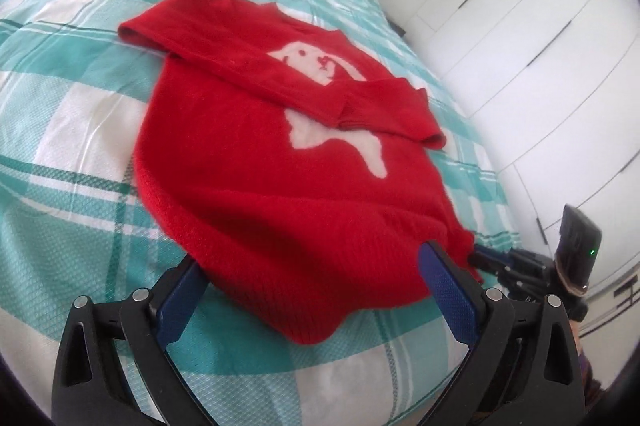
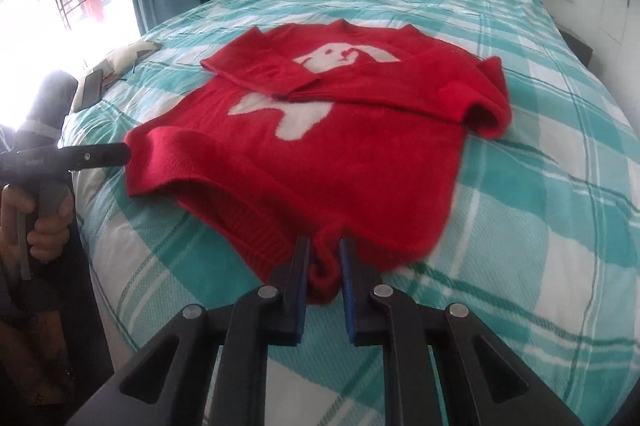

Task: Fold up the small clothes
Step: 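Close the right gripper on the sweater hem while the left gripper grasps the hem beside it, then pull the sweater hem with both grippers to straighten the body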

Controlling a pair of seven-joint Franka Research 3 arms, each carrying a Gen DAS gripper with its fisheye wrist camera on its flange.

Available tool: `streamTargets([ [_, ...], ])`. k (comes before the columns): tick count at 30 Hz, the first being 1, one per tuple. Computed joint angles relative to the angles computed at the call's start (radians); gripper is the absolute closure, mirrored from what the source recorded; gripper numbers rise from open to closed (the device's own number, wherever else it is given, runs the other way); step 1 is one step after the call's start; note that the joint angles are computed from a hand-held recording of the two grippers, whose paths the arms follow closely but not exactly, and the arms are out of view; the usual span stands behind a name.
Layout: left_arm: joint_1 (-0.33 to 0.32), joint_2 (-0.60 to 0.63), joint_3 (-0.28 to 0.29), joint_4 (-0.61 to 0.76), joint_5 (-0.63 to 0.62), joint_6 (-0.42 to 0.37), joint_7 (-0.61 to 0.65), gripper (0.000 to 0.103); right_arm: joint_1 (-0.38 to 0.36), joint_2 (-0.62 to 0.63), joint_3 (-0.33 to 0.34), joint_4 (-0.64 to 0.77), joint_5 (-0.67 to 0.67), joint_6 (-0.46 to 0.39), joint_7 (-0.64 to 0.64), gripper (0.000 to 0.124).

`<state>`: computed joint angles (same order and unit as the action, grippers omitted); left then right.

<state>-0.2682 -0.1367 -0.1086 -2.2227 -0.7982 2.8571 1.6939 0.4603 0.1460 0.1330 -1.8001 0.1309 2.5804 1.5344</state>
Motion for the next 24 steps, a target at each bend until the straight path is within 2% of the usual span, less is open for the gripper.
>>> streamTargets([
  [3, -0.004, -0.008, 0.009, -0.001, -0.051, -0.031, 0.029, 0.021, -0.006, -0.078, -0.006, -0.112, 0.007, 0.038, 0.057, 0.106],
  [5, -0.003, -0.022, 0.012, -0.017, -0.075, -0.049, 0.036, 0.025, -0.019, -0.112, 0.002, -0.162, 0.100, 0.058, 0.026, 0.093],
  [7, -0.009, -0.040, 0.019, -0.040, -0.116, -0.053, 0.057, 0.031, -0.031, -0.136, 0.008, -0.199, 0.271, 0.085, -0.049, 0.066],
  [8, -0.011, -0.049, 0.022, -0.051, -0.132, -0.050, 0.067, 0.035, -0.035, -0.139, 0.008, -0.207, 0.369, 0.092, -0.096, 0.064],
  [10, -0.016, -0.055, 0.033, -0.060, -0.172, -0.039, 0.089, 0.046, -0.039, -0.120, 0.009, -0.190, 0.527, 0.072, -0.175, 0.064],
  [11, -0.019, -0.054, 0.038, -0.061, -0.202, -0.028, 0.103, 0.047, -0.040, -0.104, 0.013, -0.178, 0.570, 0.067, -0.198, 0.064],
  [15, -0.025, -0.043, 0.051, -0.040, -0.351, 0.019, 0.213, 0.050, -0.036, -0.016, 0.039, -0.104, 0.646, 0.050, -0.256, 0.064],
  [17, -0.015, -0.020, 0.046, -0.011, -0.374, 0.009, 0.247, 0.057, -0.038, 0.003, 0.058, -0.092, 0.706, 0.090, -0.310, 0.064],
  [18, -0.005, -0.003, 0.039, 0.007, -0.363, -0.005, 0.251, 0.067, -0.040, 0.010, 0.065, -0.087, 0.738, 0.107, -0.334, 0.065],
  [20, 0.016, 0.027, 0.018, 0.036, -0.310, -0.032, 0.235, 0.079, -0.045, 0.020, 0.070, -0.078, 0.784, 0.125, -0.351, 0.068],
  [22, 0.032, 0.036, -0.005, 0.045, -0.232, -0.058, 0.203, 0.095, -0.052, 0.021, 0.072, -0.076, 0.815, 0.119, -0.354, 0.072],
  [24, 0.047, 0.030, -0.027, 0.032, -0.116, -0.058, 0.129, 0.099, -0.051, 0.013, 0.067, -0.082, 0.797, 0.107, -0.343, 0.079],
])
